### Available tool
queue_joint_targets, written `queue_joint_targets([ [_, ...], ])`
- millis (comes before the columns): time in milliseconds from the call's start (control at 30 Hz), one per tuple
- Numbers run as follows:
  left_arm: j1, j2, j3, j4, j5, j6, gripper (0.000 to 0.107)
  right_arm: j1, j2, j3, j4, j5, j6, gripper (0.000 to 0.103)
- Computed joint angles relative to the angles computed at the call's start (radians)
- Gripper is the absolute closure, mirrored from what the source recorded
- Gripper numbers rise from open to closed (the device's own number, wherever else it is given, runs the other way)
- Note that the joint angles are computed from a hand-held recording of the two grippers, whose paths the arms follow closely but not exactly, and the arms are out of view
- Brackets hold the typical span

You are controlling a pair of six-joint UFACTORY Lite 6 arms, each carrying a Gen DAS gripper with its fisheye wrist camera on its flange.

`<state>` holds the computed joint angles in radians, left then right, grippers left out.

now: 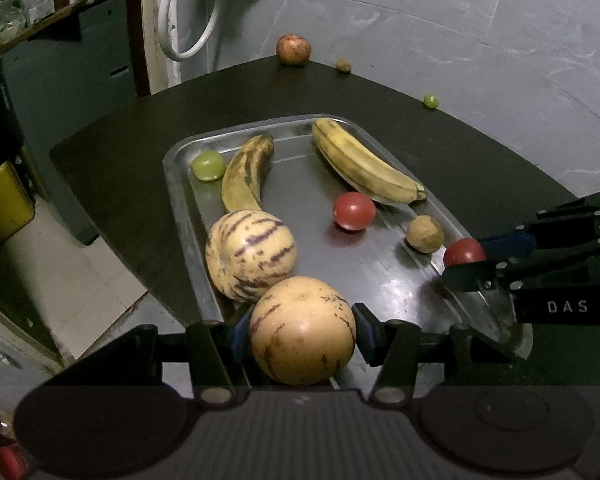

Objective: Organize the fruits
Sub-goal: 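Lower the melon and tomato into the tray and open both grippers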

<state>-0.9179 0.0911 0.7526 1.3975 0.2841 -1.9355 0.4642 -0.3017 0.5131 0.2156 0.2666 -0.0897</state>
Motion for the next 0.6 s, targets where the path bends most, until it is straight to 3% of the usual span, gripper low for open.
queue_joint_targets([
  [600,0.006,0.026,0.022,0.003,0.012,0.023,0.050,0.000,0.065,0.029,0.055,-0.017,-0.066,0.071],
])
